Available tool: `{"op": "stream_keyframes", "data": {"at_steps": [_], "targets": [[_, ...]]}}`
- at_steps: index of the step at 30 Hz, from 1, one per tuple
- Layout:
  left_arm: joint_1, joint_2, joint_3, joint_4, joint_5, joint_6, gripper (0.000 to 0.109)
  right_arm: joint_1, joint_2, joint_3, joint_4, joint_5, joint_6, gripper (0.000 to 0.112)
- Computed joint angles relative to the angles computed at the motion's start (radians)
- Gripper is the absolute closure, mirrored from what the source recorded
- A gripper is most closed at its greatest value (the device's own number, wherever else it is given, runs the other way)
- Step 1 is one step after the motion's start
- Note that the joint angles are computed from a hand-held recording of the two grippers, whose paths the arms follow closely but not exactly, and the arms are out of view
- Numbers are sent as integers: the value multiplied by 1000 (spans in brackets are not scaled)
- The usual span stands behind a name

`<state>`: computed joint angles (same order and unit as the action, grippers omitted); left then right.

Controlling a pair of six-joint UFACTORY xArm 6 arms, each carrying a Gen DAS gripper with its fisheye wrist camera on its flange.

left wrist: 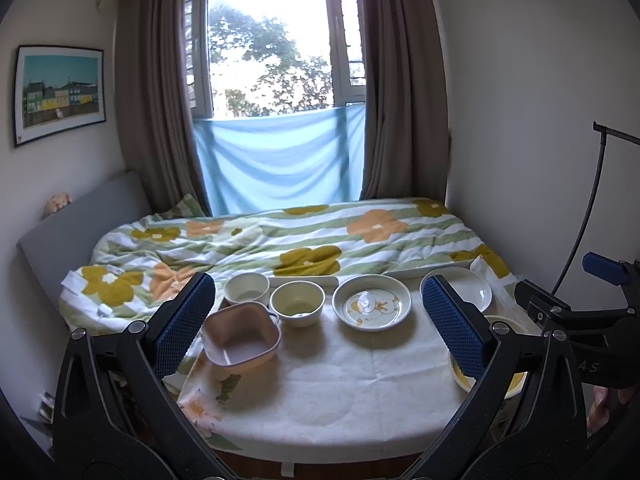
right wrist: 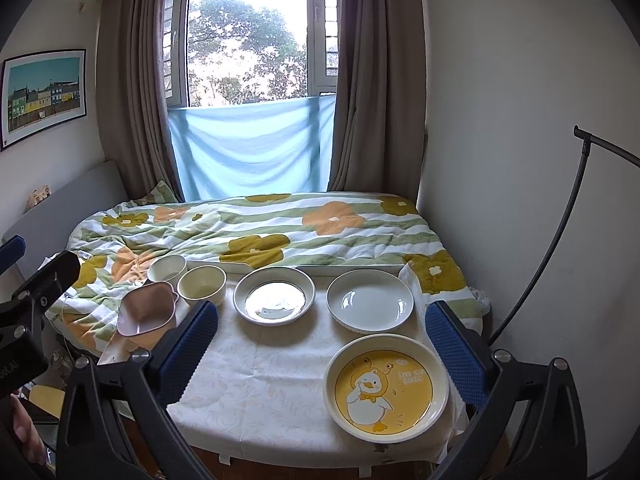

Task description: Organize plates and bowls

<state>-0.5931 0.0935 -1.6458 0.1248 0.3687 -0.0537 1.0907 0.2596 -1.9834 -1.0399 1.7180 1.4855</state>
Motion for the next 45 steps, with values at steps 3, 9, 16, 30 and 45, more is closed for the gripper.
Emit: {"op": "stream_keyframes", "data": {"at_steps": [3,9,16,30,45], "targets": [[1,0,2,-5,-2,5,6,0,-1,0,1,2,1,10],[0,1,2,4,-2,-5,6,0,5,-7,0,2,-2,10],[1,1,4,-7,-5,4,6,-1,5,-7,0,2,-2,10],[7,23,-21,-87,15,92,6,-2,7,-9,4,2,-1,10],[-51,381,-473,-490,423,513,6,-27,-257,421,234,-30,340,10]]}}
